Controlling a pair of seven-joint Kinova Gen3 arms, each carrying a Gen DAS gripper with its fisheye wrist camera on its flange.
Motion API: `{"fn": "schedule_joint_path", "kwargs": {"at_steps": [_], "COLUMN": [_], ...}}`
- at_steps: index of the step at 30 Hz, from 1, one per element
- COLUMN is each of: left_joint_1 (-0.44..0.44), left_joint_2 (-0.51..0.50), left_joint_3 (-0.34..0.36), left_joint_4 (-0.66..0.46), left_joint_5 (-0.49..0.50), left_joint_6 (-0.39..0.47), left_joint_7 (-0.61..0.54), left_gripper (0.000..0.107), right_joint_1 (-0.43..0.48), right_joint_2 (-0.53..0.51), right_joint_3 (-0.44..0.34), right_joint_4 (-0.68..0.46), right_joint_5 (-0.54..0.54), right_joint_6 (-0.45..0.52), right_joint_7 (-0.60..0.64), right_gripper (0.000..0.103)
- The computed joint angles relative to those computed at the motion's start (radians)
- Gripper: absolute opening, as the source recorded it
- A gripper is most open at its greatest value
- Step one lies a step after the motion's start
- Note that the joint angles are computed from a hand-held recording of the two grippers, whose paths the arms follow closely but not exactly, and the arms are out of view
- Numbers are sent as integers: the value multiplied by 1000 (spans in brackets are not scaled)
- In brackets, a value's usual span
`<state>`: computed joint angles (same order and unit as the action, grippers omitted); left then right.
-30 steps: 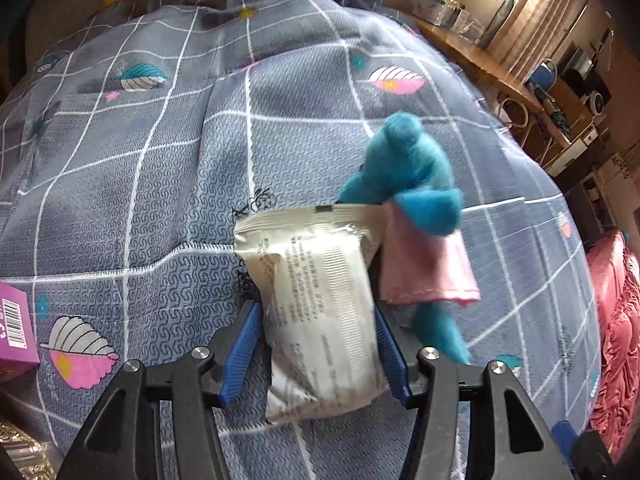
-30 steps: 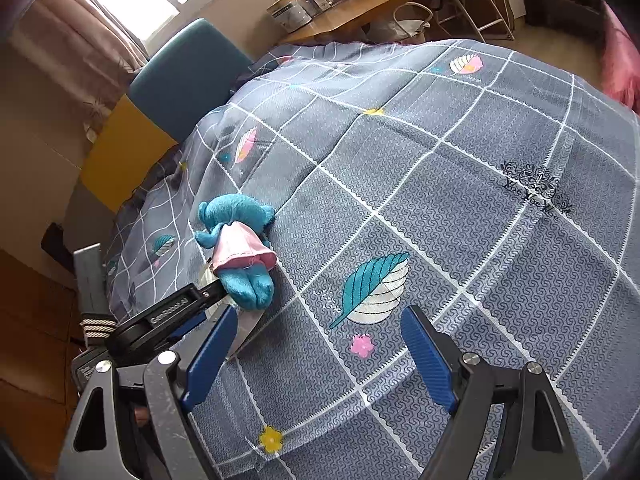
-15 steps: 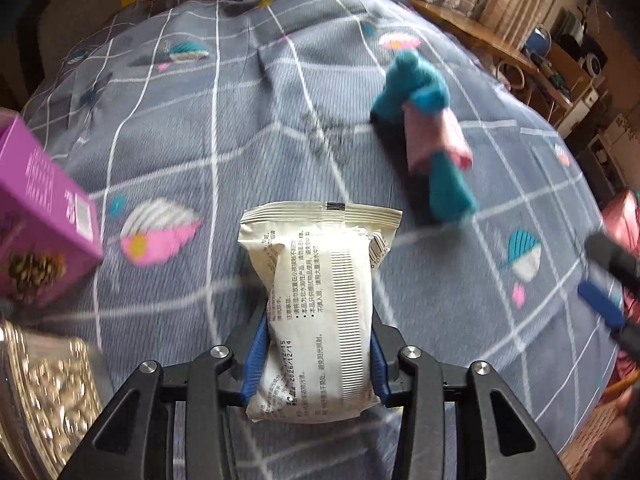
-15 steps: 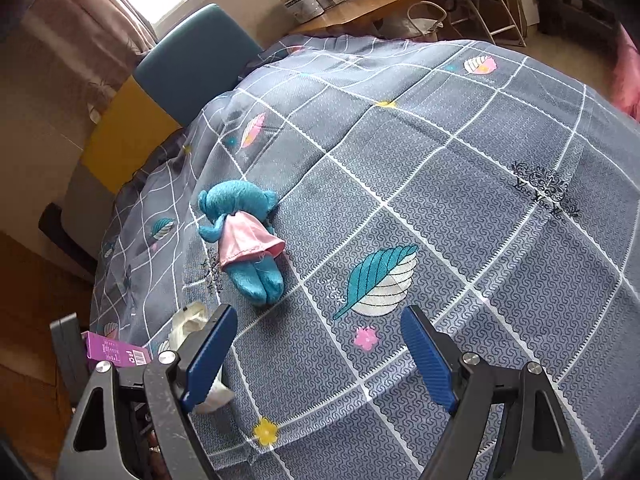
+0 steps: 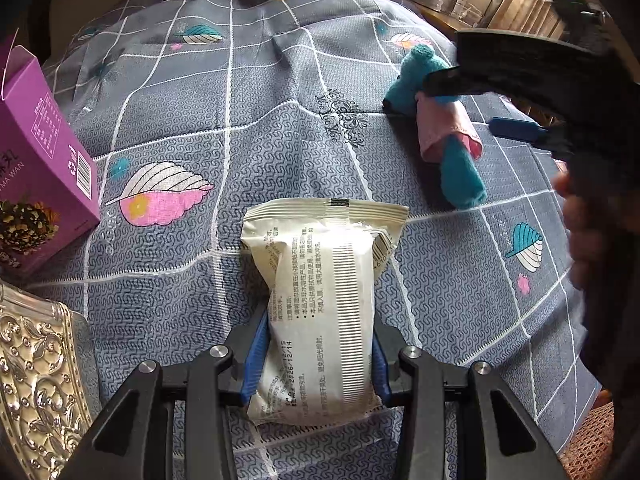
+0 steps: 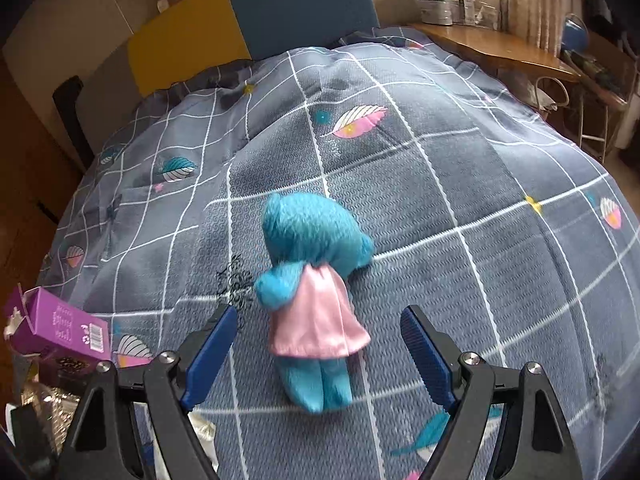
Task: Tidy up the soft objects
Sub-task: 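Grasp the teal plush toy with the right tool while the left tool holds the snack bag, then carry the snack bag into the gold tray with the left tool and release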
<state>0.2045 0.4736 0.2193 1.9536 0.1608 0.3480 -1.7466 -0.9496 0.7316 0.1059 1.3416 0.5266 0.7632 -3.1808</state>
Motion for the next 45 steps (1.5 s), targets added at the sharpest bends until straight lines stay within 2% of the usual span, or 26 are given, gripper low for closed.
{"fn": "schedule_joint_path", "kwargs": {"at_steps": [1,2,3,4,5,6,8,10,15,17,22,25,27,30,34,37,39,42,45], "left_joint_1": [4,9,7,11,12,18,38,40,21,-2,-18,15,23,-10,-130,-230,-322,-461,-600], "left_joint_2": [-1,0,0,-4,-3,-2,-6,-17,-96,-119,-118,-107,-107,-122,-157,-205,-243,-304,-341], "left_joint_3": [-3,-7,-8,-14,-15,-19,-53,-77,-70,-36,-32,-112,-198,-296,-358,-425,-426,-426,-425], "left_joint_4": [3,5,6,7,8,6,-17,-24,-42,-74,-240,-335,-391,-414,-381,-309,-250,-153,-67], "left_joint_5": [2,6,11,15,14,12,51,110,155,129,56,-1,27,42,50,128,179,257,348], "left_joint_6": [-6,-13,-15,-15,-18,-16,30,49,63,79,173,200,233,233,210,187,167,146,149], "left_joint_7": [0,-1,-7,-11,-13,-7,-25,-79,-139,-126,-72,-27,-32,-33,-45,-148,-229,-351,-473], "left_gripper": [43,43,43,43,43,43,41,40,39,39,39,39,39,39,39,39,39,39,39], "right_joint_1": [33,51,71,74,59,30,-13,-52,-59,-62,-60,-70,-78,-85,-92,-96,-94,-81,-86], "right_joint_2": [24,43,51,46,31,15,-34,-81,-156,-134,-96,-90,-91,-89,-89,-78,-67,-48,-46], "right_joint_3": [-27,-36,-50,-48,-30,-4,8,6,-72,-85,-92,-81,-71,-65,-59,-64,-75,-93,-84], "right_joint_4": [-35,-57,-61,-46,-18,6,73,125,270,264,220,224,229,227,225,200,178,146,146], "right_joint_5": [-13,-31,-43,-57,-56,-52,-10,-1,-28,-47,-63,-63,-60,-55,-56,-60,-63,-77,-77], "right_joint_6": [20,28,20,-4,-31,-41,-75,-68,-152,-139,-107,-113,-121,-118,-115,-84,-56,-23,-24], "right_joint_7": [41,77,96,99,87,73,30,8,-51,-33,33,42,33,35,19,22,38,76,67], "right_gripper": [83,74,50,37,27,24,24,23,24,24,28,28,29,30,30,30,30,36,36]}}
